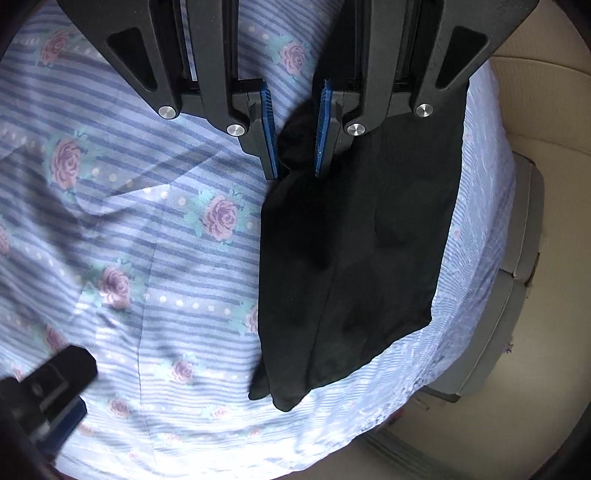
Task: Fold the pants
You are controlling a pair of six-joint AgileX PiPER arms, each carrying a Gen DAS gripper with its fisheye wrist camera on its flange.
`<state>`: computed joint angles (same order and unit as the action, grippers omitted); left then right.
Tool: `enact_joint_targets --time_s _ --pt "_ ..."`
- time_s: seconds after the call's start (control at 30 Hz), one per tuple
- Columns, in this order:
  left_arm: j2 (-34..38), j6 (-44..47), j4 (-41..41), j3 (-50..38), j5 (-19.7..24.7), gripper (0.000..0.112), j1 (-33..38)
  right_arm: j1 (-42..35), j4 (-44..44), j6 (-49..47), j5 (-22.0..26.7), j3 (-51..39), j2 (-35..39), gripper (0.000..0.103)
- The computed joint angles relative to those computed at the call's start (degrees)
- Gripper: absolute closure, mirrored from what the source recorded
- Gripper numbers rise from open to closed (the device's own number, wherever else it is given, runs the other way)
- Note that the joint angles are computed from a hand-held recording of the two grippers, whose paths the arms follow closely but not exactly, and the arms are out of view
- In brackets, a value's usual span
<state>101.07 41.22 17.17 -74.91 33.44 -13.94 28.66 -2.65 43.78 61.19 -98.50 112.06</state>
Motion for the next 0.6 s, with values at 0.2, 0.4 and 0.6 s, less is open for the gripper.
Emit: enact_joint_targets --time_s 0.2,0.4,0.6 --pt "2.29 2.88 -12.09 -13.88 15.87 0.106 4.47 -4.04 0.51 -3.85 -2.56 -6.76 4.29 0.056" --pt "2.75 1.59 -14.77 -18.28 23.01 0.106 7.08 -9.05 7.63 -8.84 -2.10 -18.84 13.18 0.060" --pt "4.11 -1.34 -13.95 -19.49 23.47 0.106 6.11 -10.78 12.43 -9.55 -0.67 -28.12 20.69 0.061"
